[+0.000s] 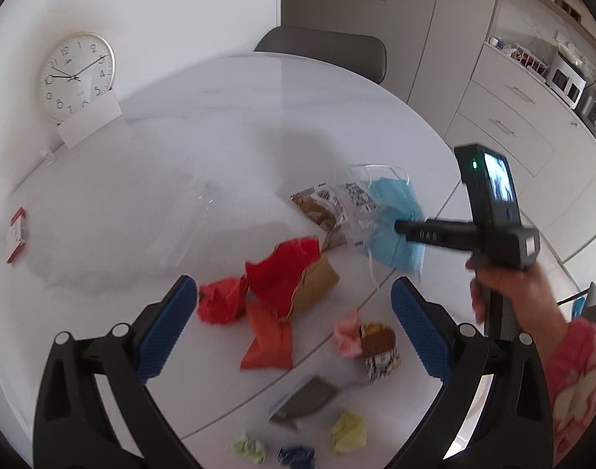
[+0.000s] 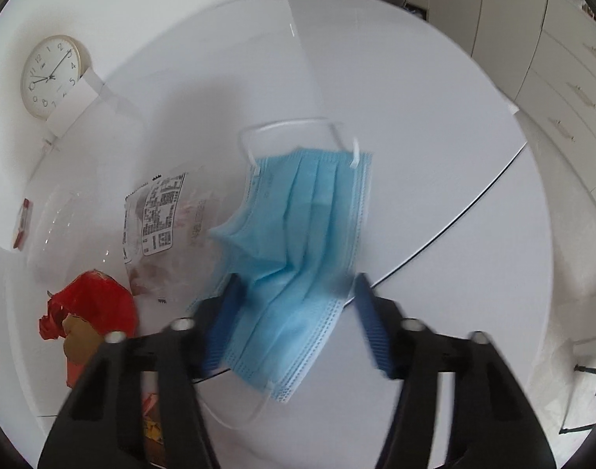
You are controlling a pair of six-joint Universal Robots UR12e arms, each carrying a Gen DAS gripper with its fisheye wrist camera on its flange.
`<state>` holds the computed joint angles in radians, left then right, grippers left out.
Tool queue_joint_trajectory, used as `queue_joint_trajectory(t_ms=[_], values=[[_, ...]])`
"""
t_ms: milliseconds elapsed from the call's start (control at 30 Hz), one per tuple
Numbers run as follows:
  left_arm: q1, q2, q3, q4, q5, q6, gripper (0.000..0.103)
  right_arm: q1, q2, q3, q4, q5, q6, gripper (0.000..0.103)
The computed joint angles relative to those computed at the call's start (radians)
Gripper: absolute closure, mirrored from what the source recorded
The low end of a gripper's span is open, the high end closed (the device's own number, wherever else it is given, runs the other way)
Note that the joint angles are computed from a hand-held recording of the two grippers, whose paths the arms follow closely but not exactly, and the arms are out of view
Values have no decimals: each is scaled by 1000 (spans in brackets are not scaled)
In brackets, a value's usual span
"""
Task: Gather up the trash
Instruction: 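Grasp the blue face mask with the right gripper while the left grasps the clear snack packet, then drop the mask into the pink bin with the right gripper while the left drops the snack packet there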
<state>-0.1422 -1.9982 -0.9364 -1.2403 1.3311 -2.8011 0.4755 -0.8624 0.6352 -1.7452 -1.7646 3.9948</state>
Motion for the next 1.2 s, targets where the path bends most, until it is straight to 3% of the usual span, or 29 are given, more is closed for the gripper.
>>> queue_joint_trajectory(t_ms=[100, 200, 433, 567, 700, 767, 800, 867, 967, 1033, 1200], values=[[-11, -32, 40, -19, -4, -16, 8, 1, -13, 20, -11, -7, -8, 81], [-24, -66, 87, -52, 4, -54, 8, 1, -50, 74, -63, -14, 2, 87], [-79, -192, 265, -157, 70, -150, 8, 10, -161, 214, -185, -97, 57, 88], [-116, -314, 443, -287, 135, -245, 8, 18, -231, 298, -231, -141, 95, 88], [-145, -430, 616, -429, 219, -288, 8, 26, -284, 367, -247, -172, 147, 88], [-151, -464, 666, -472, 239, -298, 13, 32, -322, 416, -247, -190, 186, 88], [-155, -477, 683, -488, 251, -299, 22, 35, -336, 434, -243, -197, 203, 88], [-157, -486, 695, -508, 252, -299, 40, 41, -355, 461, -238, -209, 231, 88], [-160, -445, 610, -441, 257, -293, 50, 49, -398, 517, -240, -217, 280, 88], [-161, -425, 580, -421, 238, -261, 54, 56, -423, 547, -241, -227, 306, 88], [-165, -314, 406, -254, 184, -167, 56, 87, -481, 605, -199, -270, 386, 88]])
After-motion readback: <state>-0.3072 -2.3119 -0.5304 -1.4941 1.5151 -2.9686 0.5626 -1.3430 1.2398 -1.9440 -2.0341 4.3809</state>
